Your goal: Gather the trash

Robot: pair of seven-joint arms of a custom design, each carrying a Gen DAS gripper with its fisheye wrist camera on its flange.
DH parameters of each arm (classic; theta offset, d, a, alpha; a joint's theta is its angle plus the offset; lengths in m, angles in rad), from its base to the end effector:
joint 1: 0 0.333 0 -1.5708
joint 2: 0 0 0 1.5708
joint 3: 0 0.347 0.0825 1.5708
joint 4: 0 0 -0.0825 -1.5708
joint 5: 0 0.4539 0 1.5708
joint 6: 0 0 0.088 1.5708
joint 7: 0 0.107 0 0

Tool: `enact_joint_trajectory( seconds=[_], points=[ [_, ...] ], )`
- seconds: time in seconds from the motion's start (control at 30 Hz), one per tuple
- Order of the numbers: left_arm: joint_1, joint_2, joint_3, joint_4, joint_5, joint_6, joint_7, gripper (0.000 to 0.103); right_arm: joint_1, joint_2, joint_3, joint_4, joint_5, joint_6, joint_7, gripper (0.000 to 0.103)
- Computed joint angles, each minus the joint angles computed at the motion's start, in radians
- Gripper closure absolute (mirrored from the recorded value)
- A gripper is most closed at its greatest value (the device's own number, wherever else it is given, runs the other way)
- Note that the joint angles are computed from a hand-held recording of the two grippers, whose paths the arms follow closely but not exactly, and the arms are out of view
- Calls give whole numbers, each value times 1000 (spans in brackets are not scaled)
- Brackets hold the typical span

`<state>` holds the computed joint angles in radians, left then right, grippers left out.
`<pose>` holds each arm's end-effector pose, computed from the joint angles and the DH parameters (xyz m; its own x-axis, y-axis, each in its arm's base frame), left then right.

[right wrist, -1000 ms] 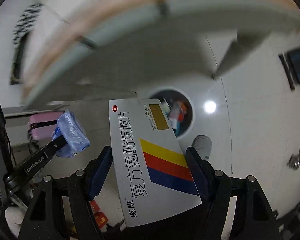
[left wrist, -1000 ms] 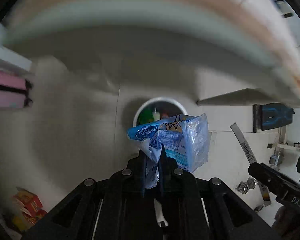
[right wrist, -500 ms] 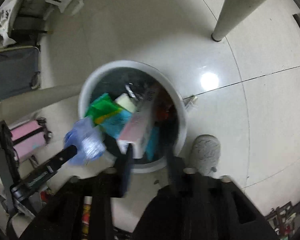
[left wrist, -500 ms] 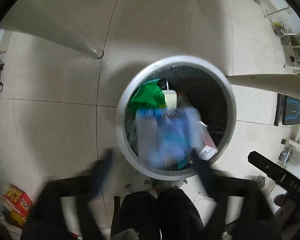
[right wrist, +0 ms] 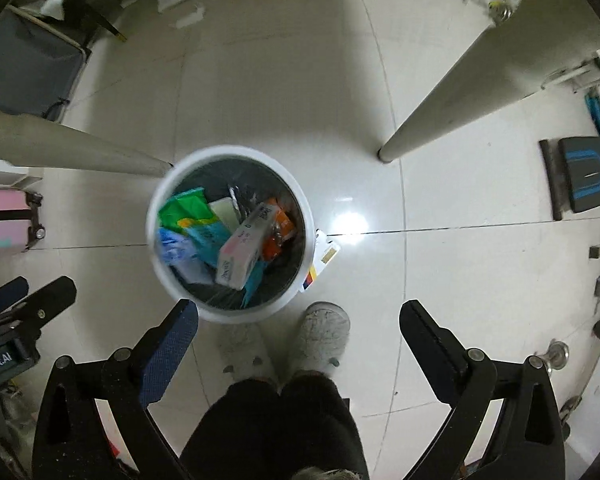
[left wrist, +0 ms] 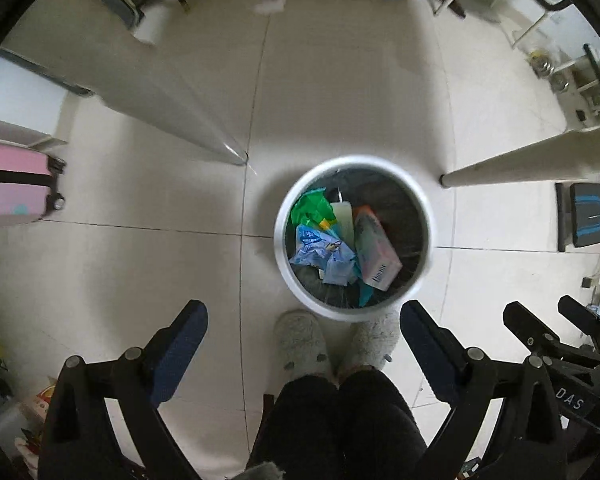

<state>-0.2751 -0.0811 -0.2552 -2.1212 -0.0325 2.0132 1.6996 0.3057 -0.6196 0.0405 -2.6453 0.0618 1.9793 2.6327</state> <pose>0.4999 -0.2974 0.4430 -0.5999 -0.8000 0.0122 -0.7995 0.6000 0.0281 0.3683 0.1362 0.4270 -0.6807 -0.7321 0.0253 -0.7305 0.6810 0.0508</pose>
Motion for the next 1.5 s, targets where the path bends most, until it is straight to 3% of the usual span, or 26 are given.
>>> enact_joint_trajectory(
  seconds=[0.17, 0.4, 0.77, 0.9, 1.23, 1.5],
  points=[
    [22, -123, 26, 66, -53, -130, 57, 4, 8, -94, 21, 142, -17, -187, 23, 1],
    [51, -239, 54, 183, -155, -327, 114, 4, 26, -116, 57, 424, -24, -391, 57, 1],
    [96, -269, 105, 433, -315, -541, 162, 4, 35, 6, 118, 942, -56, -659, 70, 1],
    [113, -250, 126, 535, -379, -612, 150, 4, 29, 68, 143, 1103, -76, -722, 80, 1],
    [133, -233, 148, 665, -470, -657, 141, 4, 37, 206, 191, 1398, -105, -799, 104, 0],
    [136, -239, 154, 700, -495, -698, 135, 4, 57, 230, 191, 1440, -95, -798, 101, 0]
  ],
)
